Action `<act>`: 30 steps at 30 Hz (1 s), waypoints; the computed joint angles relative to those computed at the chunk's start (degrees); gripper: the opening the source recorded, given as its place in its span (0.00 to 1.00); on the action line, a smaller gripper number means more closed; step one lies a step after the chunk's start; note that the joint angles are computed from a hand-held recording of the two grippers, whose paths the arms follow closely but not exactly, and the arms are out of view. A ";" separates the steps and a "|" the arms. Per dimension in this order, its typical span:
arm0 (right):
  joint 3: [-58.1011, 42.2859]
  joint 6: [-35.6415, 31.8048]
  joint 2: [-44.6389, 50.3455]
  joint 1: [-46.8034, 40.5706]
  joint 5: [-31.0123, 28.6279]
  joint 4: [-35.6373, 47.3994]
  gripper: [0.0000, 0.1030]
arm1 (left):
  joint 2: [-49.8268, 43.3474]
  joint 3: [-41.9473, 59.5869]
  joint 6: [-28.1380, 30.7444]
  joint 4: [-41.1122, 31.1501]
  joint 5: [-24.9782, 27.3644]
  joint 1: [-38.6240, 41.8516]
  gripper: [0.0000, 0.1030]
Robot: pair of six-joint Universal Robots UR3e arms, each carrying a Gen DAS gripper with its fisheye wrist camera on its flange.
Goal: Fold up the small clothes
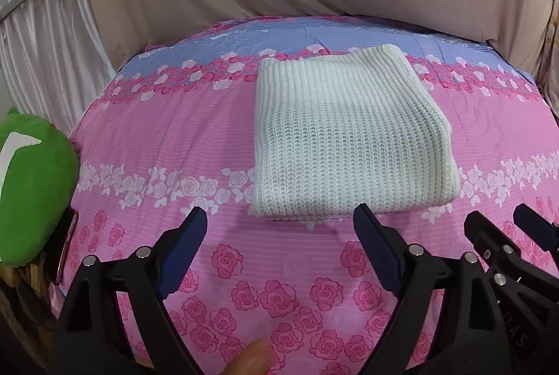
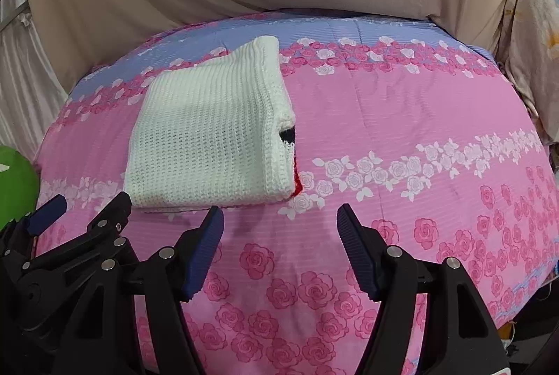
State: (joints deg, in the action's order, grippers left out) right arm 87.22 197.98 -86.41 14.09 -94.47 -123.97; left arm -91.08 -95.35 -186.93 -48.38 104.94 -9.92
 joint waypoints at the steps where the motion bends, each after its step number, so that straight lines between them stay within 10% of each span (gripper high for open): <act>1: 0.29 0.06 -0.28 -0.11 0.26 0.01 0.64 | 0.08 -0.01 -0.10 -0.09 0.02 -0.08 0.81; 30: -0.64 -0.07 0.74 1.41 0.76 1.08 0.64 | 1.67 -0.84 -1.60 -2.06 -0.17 1.68 0.78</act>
State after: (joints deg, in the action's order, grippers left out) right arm 86.58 197.91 -85.66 15.50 -93.72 -122.89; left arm -89.42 -96.19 -188.53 -50.45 104.77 -8.23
